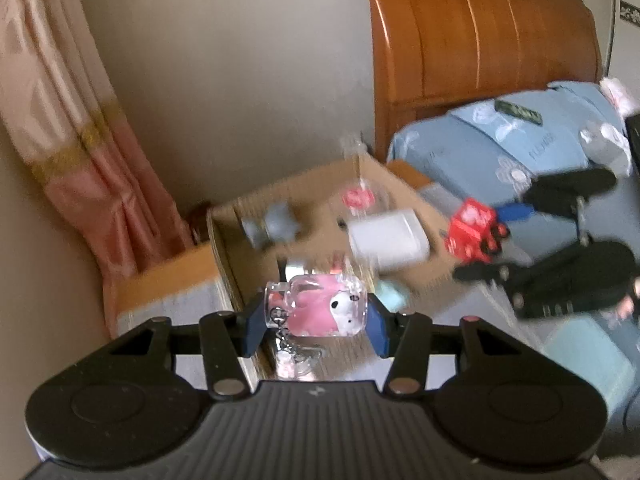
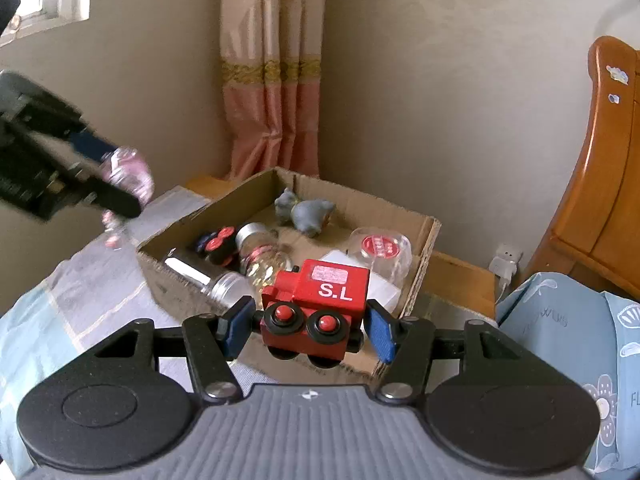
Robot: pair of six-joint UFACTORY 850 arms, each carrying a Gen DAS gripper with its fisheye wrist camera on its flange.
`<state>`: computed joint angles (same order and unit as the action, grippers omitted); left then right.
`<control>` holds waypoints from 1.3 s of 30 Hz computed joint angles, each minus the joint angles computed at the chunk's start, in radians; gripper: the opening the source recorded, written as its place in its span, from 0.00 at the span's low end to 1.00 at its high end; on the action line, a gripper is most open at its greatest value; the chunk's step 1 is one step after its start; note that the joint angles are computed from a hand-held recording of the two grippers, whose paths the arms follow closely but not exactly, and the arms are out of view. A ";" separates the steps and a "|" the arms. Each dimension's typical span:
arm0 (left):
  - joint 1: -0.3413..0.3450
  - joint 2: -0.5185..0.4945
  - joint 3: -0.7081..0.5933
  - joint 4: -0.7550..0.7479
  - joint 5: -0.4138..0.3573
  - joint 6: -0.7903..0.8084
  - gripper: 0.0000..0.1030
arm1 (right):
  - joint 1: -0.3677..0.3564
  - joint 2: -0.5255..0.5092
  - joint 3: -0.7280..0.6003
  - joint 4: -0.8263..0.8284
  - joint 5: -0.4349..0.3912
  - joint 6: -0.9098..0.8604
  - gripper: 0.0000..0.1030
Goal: Organize rigid objects
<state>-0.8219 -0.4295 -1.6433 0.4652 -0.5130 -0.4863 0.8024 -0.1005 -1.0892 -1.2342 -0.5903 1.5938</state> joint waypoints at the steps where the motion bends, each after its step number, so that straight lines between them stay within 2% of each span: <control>1: 0.003 -0.019 -0.028 -0.006 -0.001 0.006 0.48 | -0.006 -0.004 -0.004 -0.006 0.003 0.004 0.63; 7: 0.019 -0.184 -0.258 -0.026 -0.036 0.048 0.48 | -0.050 -0.026 -0.020 0.001 0.046 -0.002 0.63; 10: 0.021 -0.257 -0.348 -0.022 -0.038 0.044 0.48 | -0.063 -0.037 -0.024 0.003 0.065 -0.008 0.63; 13: 0.032 -0.325 -0.431 -0.097 -0.052 0.092 0.48 | -0.076 -0.049 -0.030 0.012 0.079 -0.022 0.63; 15: 0.033 -0.363 -0.471 -0.080 -0.063 0.067 0.49 | -0.083 -0.053 -0.031 0.021 0.088 -0.034 0.63; 17: 0.028 -0.382 -0.479 -0.016 -0.049 0.011 0.60 | -0.089 -0.055 -0.031 0.040 0.094 -0.052 0.63; 18: 0.027 -0.389 -0.482 -0.004 -0.047 0.006 0.75 | -0.092 -0.055 -0.029 0.047 0.096 -0.058 0.63; 19: 0.026 -0.387 -0.474 0.014 -0.041 -0.012 0.86 | -0.094 -0.055 -0.028 0.053 0.095 -0.063 0.63; 22: 0.023 -0.353 -0.409 0.094 0.017 -0.087 0.89 | -0.099 -0.059 -0.029 0.068 0.094 -0.074 0.63; 24: 0.021 -0.341 -0.392 0.092 0.017 -0.083 0.91 | -0.106 -0.062 -0.033 0.077 0.108 -0.083 0.63; 25: 0.021 -0.337 -0.387 0.091 0.018 -0.086 0.92 | -0.108 -0.061 -0.033 0.070 0.120 -0.077 0.72; 26: 0.023 -0.325 -0.370 0.085 0.028 -0.084 0.93 | -0.107 -0.059 -0.036 0.088 0.121 -0.088 0.86; 28: 0.021 -0.302 -0.336 0.093 0.041 -0.102 0.94 | -0.096 -0.045 -0.025 0.026 0.113 -0.011 0.99; 30: 0.018 -0.269 -0.288 0.115 0.057 -0.136 0.94 | -0.087 -0.032 -0.020 0.018 0.107 0.008 1.00; 35: 0.003 -0.172 -0.149 0.214 0.103 -0.272 0.94 | -0.036 -0.027 -0.049 0.098 -0.031 -0.005 1.00; 39: -0.022 -0.078 -0.017 0.349 0.124 -0.466 0.97 | 0.006 -0.032 -0.091 0.188 -0.163 -0.009 1.00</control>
